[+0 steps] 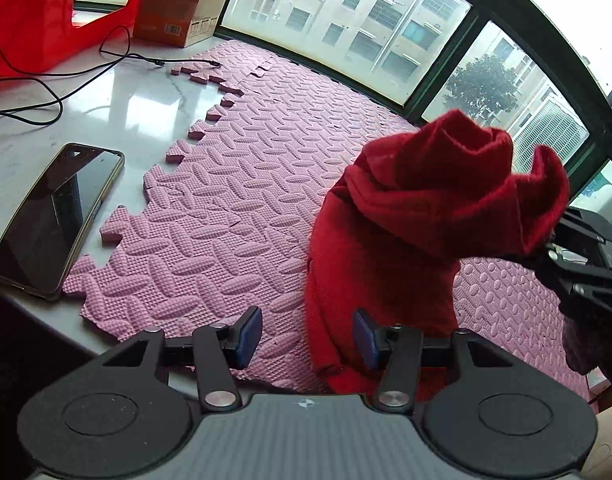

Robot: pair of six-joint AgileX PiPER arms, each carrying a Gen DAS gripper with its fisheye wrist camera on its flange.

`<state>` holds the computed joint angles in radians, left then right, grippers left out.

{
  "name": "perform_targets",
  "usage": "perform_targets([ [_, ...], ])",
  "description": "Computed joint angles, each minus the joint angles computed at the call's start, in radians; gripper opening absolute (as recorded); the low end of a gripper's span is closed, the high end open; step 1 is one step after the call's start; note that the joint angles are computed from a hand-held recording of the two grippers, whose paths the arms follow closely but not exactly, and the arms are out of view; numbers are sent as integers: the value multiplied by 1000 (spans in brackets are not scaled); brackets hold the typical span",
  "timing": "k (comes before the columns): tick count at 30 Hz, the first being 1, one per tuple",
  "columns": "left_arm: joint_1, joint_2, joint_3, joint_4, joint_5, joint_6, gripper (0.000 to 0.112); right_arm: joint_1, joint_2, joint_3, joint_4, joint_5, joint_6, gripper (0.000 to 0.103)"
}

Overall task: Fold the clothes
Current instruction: 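Fold the cuffs over toward the waistband and lower them with the right tool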

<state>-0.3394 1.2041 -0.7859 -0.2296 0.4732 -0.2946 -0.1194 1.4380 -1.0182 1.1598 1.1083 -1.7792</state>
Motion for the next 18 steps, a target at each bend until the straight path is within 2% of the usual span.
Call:
perform_targets([
  [6, 25, -27, 15, 20, 3, -36, 53, 16, -62, 105, -46, -34, -97, 16],
  [12, 40, -49, 8, 57, 0, -65, 53, 39, -102, 168, -60, -62, -108, 24],
  [17, 56, -68, -2, 27, -10, -25, 53, 33, -113, 164, -114, -38, -40, 42],
  [18, 56, -71, -4, 14, -11, -8, 53, 27, -115, 166, -118, -25, -36, 52],
])
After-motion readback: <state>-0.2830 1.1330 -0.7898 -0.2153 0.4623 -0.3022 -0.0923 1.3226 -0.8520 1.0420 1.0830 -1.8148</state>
